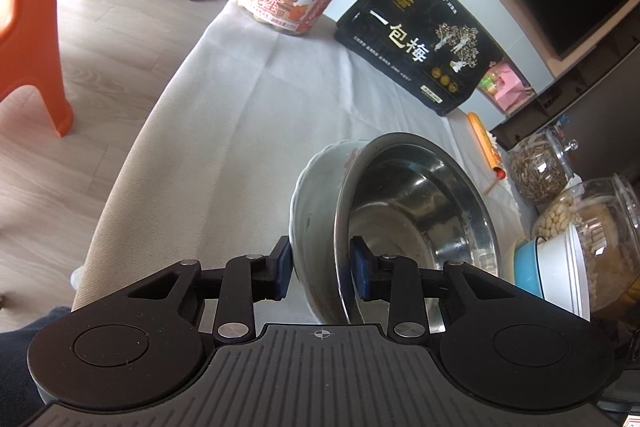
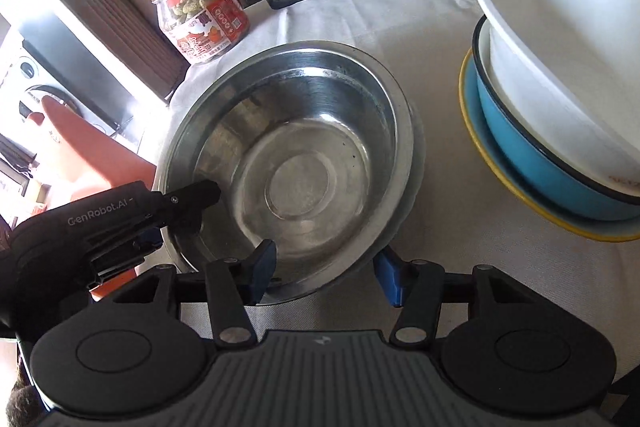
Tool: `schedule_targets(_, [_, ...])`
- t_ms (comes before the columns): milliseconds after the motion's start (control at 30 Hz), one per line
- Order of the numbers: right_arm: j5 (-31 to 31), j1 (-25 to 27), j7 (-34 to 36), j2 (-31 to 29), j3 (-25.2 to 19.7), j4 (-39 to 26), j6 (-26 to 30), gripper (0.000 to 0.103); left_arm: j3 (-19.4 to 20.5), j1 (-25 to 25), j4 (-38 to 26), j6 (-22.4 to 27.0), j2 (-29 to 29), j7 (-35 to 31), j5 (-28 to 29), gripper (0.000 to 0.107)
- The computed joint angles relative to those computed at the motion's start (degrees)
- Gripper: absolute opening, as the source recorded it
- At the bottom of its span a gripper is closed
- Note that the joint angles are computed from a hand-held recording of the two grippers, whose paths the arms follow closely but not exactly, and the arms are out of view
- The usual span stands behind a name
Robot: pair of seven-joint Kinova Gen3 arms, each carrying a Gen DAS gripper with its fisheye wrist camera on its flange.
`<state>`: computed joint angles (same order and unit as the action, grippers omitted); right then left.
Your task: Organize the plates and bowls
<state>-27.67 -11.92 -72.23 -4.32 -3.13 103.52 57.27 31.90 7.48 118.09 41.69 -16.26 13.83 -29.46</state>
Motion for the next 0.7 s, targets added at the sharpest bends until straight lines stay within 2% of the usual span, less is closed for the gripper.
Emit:
schedule_targets(67, [-1.22, 2.30, 2.21, 0.14, -1.70, 0.27, -0.16, 0.054, -0.79, 0.21, 0.51, -0.67, -0.54, -0.01, 0.93, 0.030])
schedule_targets(133, [-4.66, 7.30, 6.33, 1.19, -3.84, -0.43, 2.24, 0.054, -0.53, -0.22, 0.28, -0.15, -1.03, 0.41, 1.64, 0.030])
schedule_targets(200, [-8.28, 11.60, 10.56, 1.89, -4.60, -1.03, 4.95, 0.054, 2.11, -1.89, -0.79, 2.43, -1.55, 2.78, 0.73, 0.030])
schedule_targets(233, [-10.03, 12.65, 12.89, 2.06, -3.62, -1.23, 6.24, 0.054, 3.59, -2.75, -1.43, 3.92, -1.78, 4.17, 0.01, 0.029])
schedule_targets(333, [-14.03, 10.90, 19.88, 3.76, 3.71, -3.79, 13.12, 0.054, 7.76, -5.23, -3.32, 7.60, -2.82, 7.73, -3.24, 0.029])
schedule_targets(467, [-17.23, 6.30, 29.20, 3.08, 14.25, -7.51, 21.50, 0.054, 16.89, -10.08, -8.64, 15.45, -1.62, 12.25, -9.96, 0.029])
schedule_targets(533, [-19.20, 3.99, 33.86, 0.79, 19.39, -8.63, 21.94, 0.054, 19.58, -10.69, -11.13, 16.38, 0.07, 12.55, -13.81, 0.029])
schedule_targets(600, [-22.53, 5.20, 38.52, -0.08, 22.44, -9.75, 21.31, 0.054, 20.39, -9.17, -14.28, 16.40, 3.56, 10.04, -16.84, 0.030])
schedule_targets(700, [-27.16, 12.71, 42.94, 0.70, 20.93, -10.21, 17.36, 0.055, 20.42, -6.04, -18.97, 14.81, 9.29, 5.48, -19.29, 0.030])
